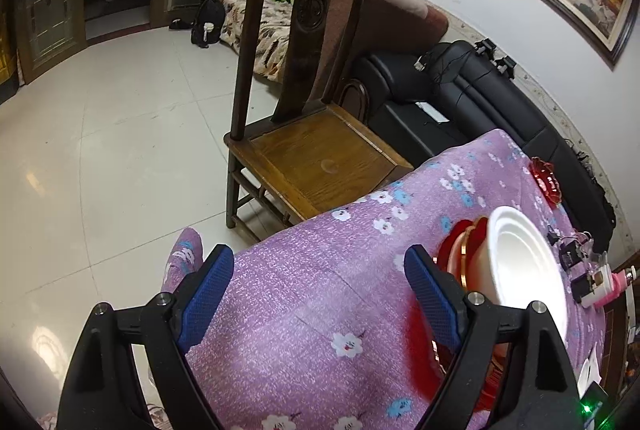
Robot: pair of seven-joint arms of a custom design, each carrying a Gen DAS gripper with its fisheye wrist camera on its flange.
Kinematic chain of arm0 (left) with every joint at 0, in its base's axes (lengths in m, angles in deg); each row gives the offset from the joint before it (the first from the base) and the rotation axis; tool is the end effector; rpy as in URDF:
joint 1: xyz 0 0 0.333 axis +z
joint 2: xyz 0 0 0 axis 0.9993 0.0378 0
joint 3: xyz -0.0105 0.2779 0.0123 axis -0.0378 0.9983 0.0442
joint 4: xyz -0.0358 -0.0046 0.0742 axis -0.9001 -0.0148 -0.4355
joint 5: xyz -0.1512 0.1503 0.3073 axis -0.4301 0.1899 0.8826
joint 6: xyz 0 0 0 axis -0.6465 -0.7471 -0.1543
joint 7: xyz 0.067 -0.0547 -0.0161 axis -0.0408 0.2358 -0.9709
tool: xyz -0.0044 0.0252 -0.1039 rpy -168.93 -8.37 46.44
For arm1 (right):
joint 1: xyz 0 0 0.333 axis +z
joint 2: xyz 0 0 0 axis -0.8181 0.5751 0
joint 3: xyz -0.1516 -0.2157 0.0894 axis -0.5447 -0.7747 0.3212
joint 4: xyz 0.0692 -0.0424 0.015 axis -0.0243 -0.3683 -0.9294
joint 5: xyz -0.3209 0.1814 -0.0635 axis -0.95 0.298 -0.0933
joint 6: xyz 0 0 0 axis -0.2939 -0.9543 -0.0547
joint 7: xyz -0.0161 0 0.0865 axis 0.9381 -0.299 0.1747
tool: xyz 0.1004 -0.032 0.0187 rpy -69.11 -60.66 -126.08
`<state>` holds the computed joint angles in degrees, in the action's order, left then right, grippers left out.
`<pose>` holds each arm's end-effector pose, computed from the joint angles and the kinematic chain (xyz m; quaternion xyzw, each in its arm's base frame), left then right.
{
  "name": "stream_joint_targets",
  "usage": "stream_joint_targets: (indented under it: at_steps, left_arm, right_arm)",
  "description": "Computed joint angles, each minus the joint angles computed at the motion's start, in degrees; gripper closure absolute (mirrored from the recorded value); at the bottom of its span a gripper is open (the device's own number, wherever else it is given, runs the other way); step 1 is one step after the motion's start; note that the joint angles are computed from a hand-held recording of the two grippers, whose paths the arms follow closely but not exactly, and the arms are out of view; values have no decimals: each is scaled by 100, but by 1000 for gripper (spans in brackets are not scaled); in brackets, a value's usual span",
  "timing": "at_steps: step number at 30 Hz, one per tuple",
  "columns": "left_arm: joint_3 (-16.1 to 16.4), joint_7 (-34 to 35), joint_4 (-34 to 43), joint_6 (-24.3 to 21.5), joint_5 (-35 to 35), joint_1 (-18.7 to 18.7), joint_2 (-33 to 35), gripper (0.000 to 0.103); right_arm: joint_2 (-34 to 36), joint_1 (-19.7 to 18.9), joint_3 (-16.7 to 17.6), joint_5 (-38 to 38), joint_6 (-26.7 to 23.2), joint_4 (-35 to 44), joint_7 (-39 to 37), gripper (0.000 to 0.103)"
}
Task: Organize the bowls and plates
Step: 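Move the right gripper toward the white bowl on the tablecloth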
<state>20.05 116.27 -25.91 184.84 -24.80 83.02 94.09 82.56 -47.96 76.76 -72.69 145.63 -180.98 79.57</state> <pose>0.6101 -0.1183 0.5350 -0.8260 0.4300 -0.2989 0.2084 0.6274 0.0564 0.4553 -0.6516 0.7014 -0.2039 0.2047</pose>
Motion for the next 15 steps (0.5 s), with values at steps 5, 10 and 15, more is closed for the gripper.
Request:
stream_joint_targets:
  at_steps: [5, 10, 15]
  left_arm:
    - [-44, -65, -144, 184, 396, -84, -176, 16]
    - [-130, -493, -335, 314, 1432, -195, -454, 16]
    - [-310, -774, -466, 177, 2284, -223, -699, 5]
  right_arm:
    - [1, 2, -1, -1, 3, -3, 2, 0]
    - [-16, -6, -1, 9, 10, -29, -14, 0]
    - [11, 9, -3, -15, -17, 20, 23, 0]
